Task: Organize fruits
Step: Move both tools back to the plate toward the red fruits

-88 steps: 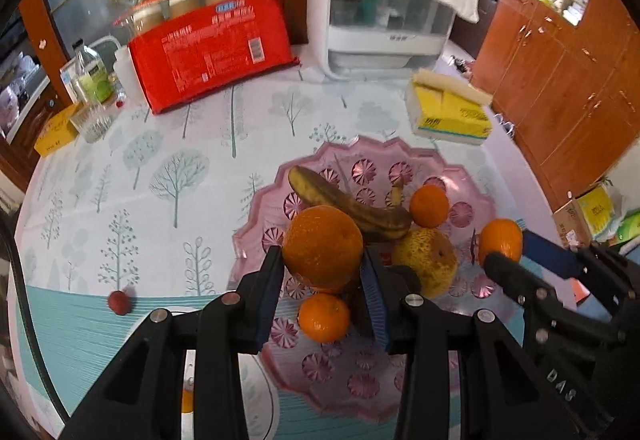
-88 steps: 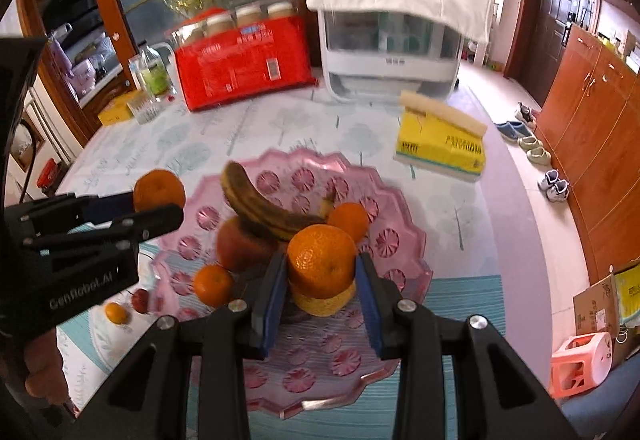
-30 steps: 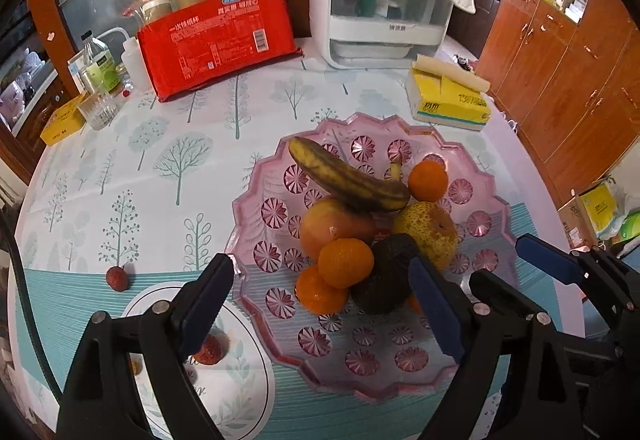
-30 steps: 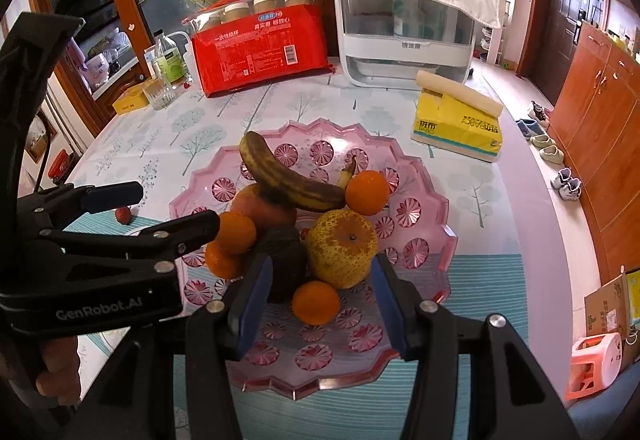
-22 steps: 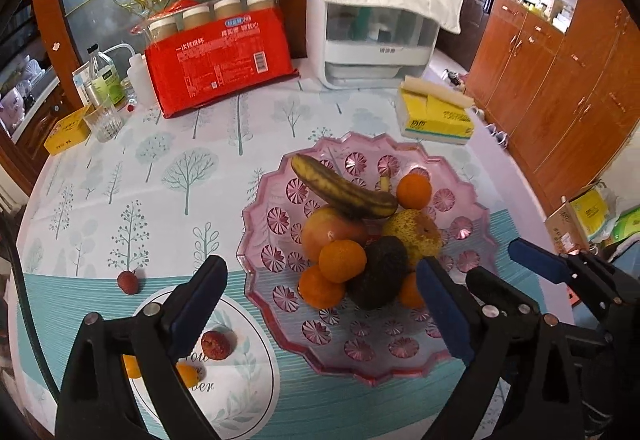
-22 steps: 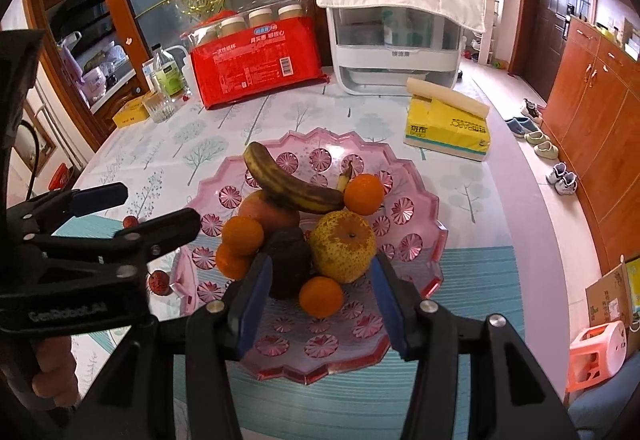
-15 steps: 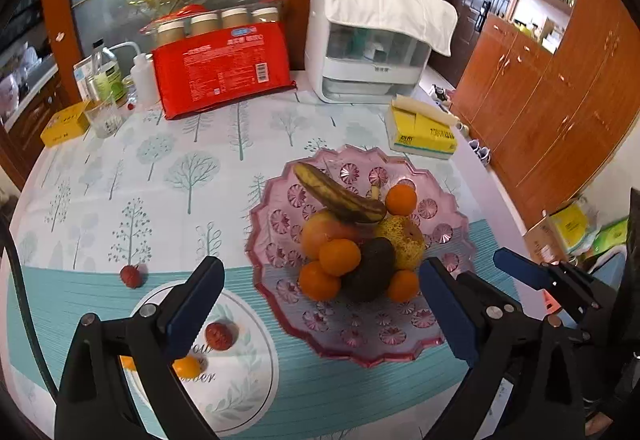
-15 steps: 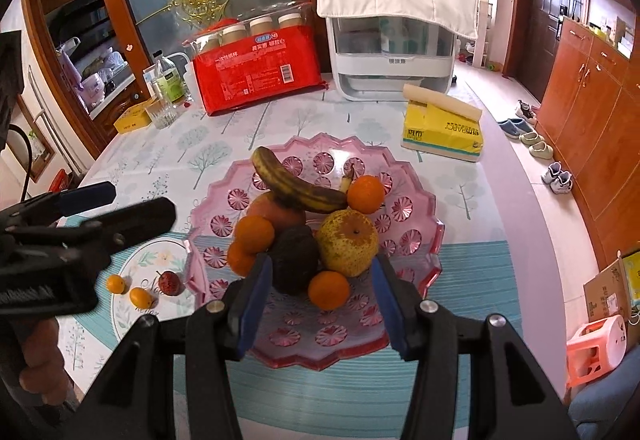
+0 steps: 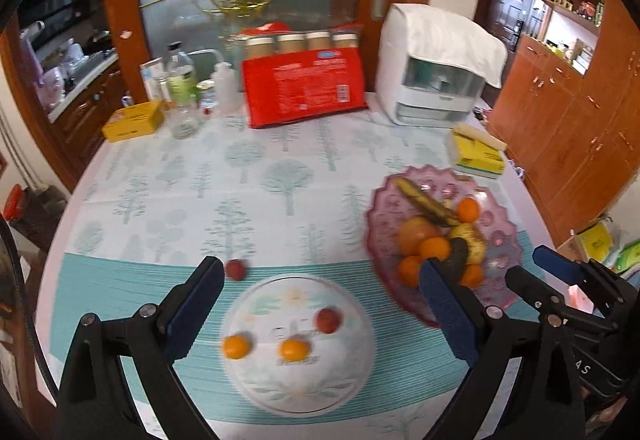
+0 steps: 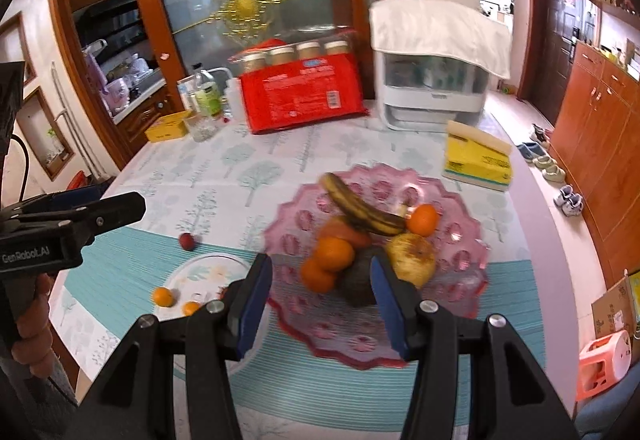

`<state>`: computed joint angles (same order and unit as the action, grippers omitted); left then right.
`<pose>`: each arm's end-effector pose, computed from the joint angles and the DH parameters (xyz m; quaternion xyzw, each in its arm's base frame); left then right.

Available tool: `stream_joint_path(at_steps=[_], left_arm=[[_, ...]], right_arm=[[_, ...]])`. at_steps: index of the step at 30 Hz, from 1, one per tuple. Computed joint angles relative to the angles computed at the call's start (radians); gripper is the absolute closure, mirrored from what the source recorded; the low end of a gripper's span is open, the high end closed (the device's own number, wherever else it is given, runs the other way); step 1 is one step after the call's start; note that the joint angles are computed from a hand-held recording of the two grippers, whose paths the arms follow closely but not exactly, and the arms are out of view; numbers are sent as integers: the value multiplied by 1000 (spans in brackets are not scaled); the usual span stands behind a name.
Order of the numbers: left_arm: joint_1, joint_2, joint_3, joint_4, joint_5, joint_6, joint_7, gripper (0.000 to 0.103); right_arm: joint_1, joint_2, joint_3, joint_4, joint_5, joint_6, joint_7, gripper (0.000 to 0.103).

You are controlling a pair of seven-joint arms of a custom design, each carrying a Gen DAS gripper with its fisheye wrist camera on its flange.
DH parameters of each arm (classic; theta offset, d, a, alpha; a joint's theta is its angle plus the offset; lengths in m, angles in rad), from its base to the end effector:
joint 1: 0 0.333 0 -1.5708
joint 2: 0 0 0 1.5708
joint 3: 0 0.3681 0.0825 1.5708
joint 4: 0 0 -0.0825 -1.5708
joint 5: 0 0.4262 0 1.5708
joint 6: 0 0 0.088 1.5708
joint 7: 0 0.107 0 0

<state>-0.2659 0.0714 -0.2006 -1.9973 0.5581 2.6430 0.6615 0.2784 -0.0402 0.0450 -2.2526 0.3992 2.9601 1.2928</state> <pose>0.5777 -0.3031 0.5188 -0.6773 0.6561 -0.2546 0.2143 0.5701 0.1638 0.4923 -0.7291 0.5740 -0.1724 0.3305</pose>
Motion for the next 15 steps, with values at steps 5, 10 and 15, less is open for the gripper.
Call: stream_joint_path(at_steps=[5,10,15], left_arm=[[40,-54,16,-70,-6,-3,21,6],[87,-79,23,-117,-13,-5,76,6],[122,-56,34,-126,-12,3,142,6]], right_arm=[[27,22,28,22,-10,-6,27,51],[49,62,54,51,-65,-13,96,51],[70,114,65,82,-156,-16,213,51]])
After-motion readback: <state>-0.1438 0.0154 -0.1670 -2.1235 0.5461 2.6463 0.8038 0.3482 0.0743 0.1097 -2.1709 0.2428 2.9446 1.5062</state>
